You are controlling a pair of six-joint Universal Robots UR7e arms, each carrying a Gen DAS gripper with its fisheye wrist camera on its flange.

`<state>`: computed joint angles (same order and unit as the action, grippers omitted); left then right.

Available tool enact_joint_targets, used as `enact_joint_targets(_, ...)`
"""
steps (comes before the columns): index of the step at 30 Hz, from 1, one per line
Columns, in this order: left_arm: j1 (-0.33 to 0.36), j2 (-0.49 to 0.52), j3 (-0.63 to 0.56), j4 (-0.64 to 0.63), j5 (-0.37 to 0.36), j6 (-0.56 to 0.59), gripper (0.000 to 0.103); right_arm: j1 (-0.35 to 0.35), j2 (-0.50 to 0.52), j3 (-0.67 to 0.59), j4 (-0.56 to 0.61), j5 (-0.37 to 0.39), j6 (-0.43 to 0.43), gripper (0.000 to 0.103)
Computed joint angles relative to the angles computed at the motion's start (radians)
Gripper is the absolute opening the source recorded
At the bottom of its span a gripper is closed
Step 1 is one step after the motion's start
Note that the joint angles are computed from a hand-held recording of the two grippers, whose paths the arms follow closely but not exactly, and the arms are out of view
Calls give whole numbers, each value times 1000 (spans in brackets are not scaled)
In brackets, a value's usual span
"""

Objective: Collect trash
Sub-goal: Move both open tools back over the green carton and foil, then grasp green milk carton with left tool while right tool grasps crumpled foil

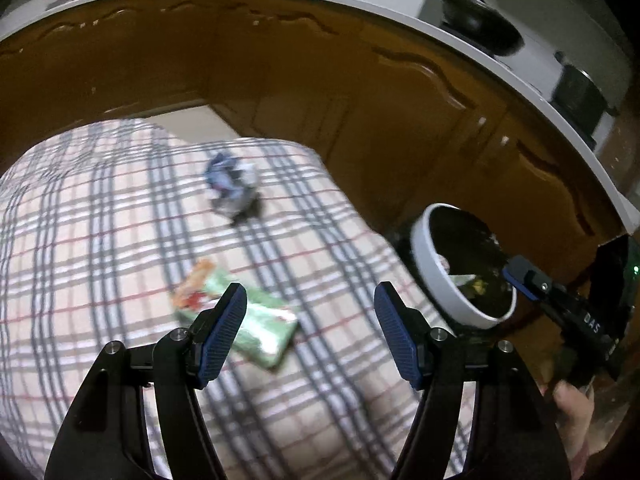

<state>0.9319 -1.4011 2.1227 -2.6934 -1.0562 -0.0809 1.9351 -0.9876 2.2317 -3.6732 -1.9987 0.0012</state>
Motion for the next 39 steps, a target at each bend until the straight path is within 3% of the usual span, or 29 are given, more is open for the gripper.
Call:
enact_joint_targets(9, 31, -42, 20, 37, 35, -46, 67, 23, 69, -70, 67, 31, 0, 64)
enact_joint_targets(12, 41, -44, 25, 52, 32, -77, 72, 26, 85, -96, 90, 36, -2, 64)
enact_joint_targets(19, 82, 15, -16, 97, -3, -169, 74, 11, 115, -153, 147, 65, -1, 64)
enact_joint_targets(22, 83, 68, -48, 90, 24, -169, 76, -4, 129, -191, 195, 92, 19, 64)
enact_joint_targets(25, 73, 120, -70, 86, 101, -150, 76, -27, 147, -238, 254, 142, 55, 64)
enact_joint_targets(27, 80, 137, -74, 61, 107, -117, 76, -35, 171, -282, 291, 169, 69, 64)
enact_joint_targets(31, 82, 125, -48, -4, 105, -33, 59, -44, 219, -363, 350, 207, 84, 64)
enact_joint_targets(39, 119, 85, -47, -23, 72, 19, 48, -55, 335, -551, 495, 246, 102, 58)
